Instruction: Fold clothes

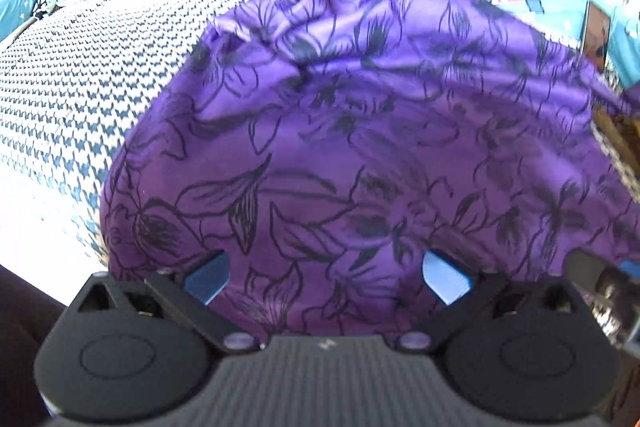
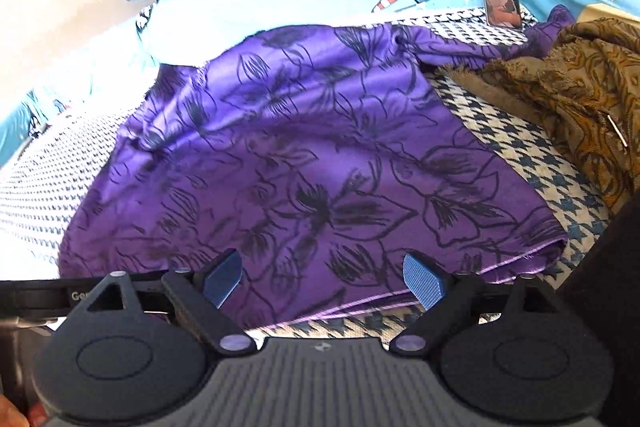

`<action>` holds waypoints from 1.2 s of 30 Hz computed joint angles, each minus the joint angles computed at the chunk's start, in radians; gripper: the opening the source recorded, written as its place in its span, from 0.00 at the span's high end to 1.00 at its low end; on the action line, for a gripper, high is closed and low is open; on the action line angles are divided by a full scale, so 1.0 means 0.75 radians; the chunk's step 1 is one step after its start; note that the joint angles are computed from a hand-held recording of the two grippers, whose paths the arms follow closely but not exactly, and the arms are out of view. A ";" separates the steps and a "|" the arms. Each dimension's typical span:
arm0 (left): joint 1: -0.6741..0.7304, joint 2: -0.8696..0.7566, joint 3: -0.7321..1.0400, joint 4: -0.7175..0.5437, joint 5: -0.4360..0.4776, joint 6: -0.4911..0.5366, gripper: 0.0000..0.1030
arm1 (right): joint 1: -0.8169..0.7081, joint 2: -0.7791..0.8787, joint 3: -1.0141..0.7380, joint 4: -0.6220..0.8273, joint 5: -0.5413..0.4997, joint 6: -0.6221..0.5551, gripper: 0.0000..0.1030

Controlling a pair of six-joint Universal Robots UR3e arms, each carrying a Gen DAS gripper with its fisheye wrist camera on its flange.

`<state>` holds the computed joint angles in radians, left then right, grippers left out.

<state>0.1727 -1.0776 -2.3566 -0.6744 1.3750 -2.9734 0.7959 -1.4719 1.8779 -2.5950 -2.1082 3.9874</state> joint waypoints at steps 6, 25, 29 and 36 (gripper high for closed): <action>-0.081 -0.114 -0.004 0.229 0.134 -0.081 0.00 | 0.022 0.072 -0.149 0.087 -0.028 -0.045 0.15; -0.175 -0.411 0.174 0.366 0.265 -0.184 0.00 | -0.328 0.114 -0.176 -0.180 0.318 -0.449 0.15; -0.181 -0.539 0.318 0.347 0.261 -0.178 0.00 | -0.361 0.202 -0.257 -0.152 0.279 -0.439 0.15; -0.235 -0.744 0.515 0.346 0.282 -0.146 0.00 | -0.408 0.311 -0.354 -0.080 0.295 -0.431 0.15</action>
